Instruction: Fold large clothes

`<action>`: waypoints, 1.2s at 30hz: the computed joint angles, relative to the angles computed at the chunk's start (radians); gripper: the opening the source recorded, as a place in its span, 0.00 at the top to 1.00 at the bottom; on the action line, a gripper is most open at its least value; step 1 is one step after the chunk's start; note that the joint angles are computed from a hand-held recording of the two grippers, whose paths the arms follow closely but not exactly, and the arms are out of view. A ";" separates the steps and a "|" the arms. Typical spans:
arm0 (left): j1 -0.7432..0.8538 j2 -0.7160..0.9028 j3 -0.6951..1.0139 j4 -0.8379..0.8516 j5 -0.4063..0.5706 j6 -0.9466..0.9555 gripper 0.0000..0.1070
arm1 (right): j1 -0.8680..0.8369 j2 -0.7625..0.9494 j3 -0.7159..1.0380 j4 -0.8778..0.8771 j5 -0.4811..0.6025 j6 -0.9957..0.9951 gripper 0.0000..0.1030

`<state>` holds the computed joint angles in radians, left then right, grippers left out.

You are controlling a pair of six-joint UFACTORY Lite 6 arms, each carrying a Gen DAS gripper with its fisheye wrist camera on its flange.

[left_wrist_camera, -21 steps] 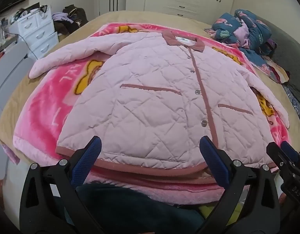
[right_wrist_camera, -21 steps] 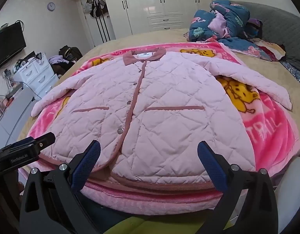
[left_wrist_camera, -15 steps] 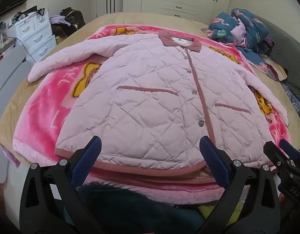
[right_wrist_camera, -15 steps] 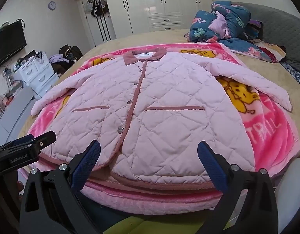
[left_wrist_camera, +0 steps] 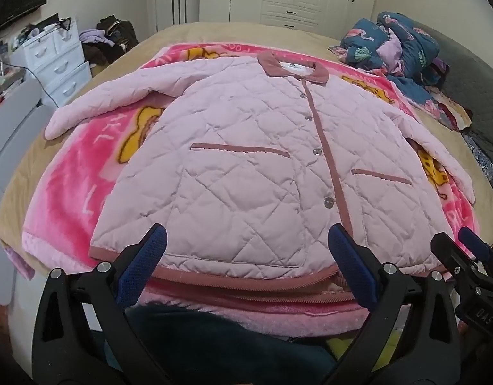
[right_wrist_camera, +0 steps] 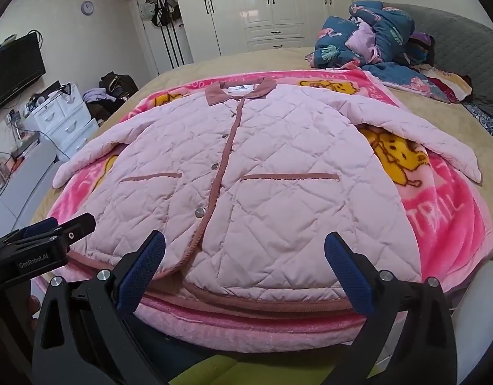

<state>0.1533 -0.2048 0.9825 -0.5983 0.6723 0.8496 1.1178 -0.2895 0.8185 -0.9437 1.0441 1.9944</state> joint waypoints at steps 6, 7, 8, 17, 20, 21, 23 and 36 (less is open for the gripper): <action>-0.002 0.003 0.003 -0.001 -0.002 0.000 0.12 | -0.007 0.001 -0.001 0.003 -0.007 -0.006 0.04; -0.001 0.002 0.002 -0.001 -0.003 0.002 0.12 | -0.007 0.003 0.000 0.006 -0.009 -0.009 0.04; -0.002 0.003 0.003 0.000 -0.003 -0.001 0.12 | -0.008 0.004 0.001 0.008 -0.011 -0.013 0.04; -0.001 0.004 0.004 -0.007 -0.002 0.008 0.12 | -0.009 0.010 0.007 0.013 -0.012 -0.019 0.04; -0.003 0.009 0.009 -0.009 -0.002 0.008 0.12 | -0.006 0.012 0.008 0.014 -0.011 -0.020 0.04; -0.001 0.008 0.009 -0.010 -0.001 0.010 0.12 | -0.007 0.011 0.007 0.013 -0.012 -0.020 0.04; -0.003 0.009 0.010 -0.009 -0.003 0.008 0.12 | -0.005 0.013 0.005 0.011 -0.012 -0.016 0.04; -0.003 0.009 0.008 -0.009 -0.006 0.010 0.12 | -0.007 0.008 0.003 0.013 -0.016 -0.021 0.04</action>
